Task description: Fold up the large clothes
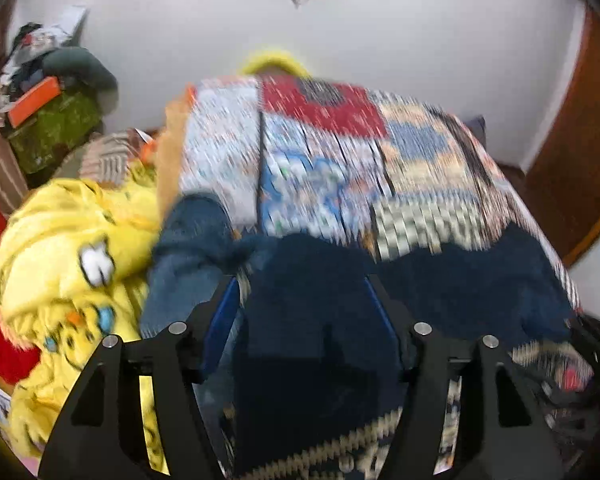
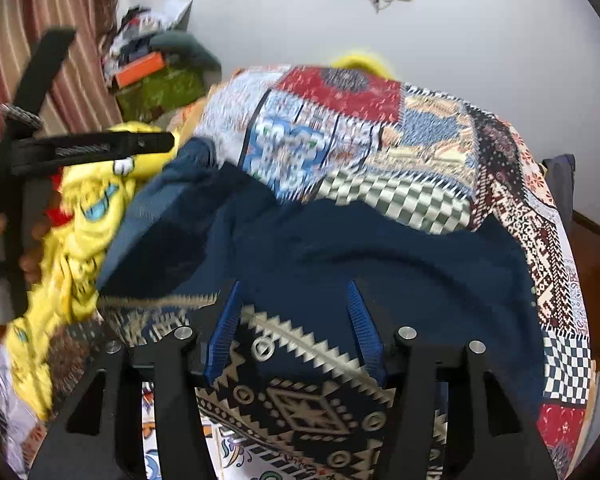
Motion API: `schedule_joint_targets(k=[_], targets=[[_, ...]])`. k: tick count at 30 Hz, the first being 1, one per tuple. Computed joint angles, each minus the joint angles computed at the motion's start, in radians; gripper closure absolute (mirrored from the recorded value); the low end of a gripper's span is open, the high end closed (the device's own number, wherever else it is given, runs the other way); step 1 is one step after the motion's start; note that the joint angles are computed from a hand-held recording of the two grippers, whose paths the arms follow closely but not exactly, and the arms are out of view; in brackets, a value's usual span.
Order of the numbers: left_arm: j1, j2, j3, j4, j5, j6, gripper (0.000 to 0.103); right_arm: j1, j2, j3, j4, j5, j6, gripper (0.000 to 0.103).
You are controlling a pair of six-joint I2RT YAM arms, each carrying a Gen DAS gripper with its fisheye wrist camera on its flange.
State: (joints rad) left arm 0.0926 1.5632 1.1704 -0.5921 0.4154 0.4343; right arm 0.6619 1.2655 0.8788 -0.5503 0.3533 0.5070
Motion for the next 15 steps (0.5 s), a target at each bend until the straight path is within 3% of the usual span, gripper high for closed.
schedule_joint_targets(k=[1,5,9,13,15], targets=[[0.003,-0.008,-0.040,-0.008,0.004,0.034,0.037,-0.004,-0.001,-0.019,0.004,-0.003,0.009,0.052],[-0.002,-0.008,-0.194,0.024,-0.054,0.124,0.035,-0.039,-0.101,-0.134,0.050,-0.037,0.065,0.034],[0.036,-0.031,-0.384,0.198,-0.085,0.171,0.030,-0.076,-0.252,-0.225,0.038,-0.115,0.089,0.034],[0.111,-0.120,-0.502,0.305,-0.103,0.213,0.018,-0.001,-0.317,-0.248,-0.081,0.011,0.126,0.029],[0.151,-0.118,-0.513,0.322,-0.112,0.239,0.017,0.006,-0.364,-0.270,-0.172,0.056,0.175,0.028]])
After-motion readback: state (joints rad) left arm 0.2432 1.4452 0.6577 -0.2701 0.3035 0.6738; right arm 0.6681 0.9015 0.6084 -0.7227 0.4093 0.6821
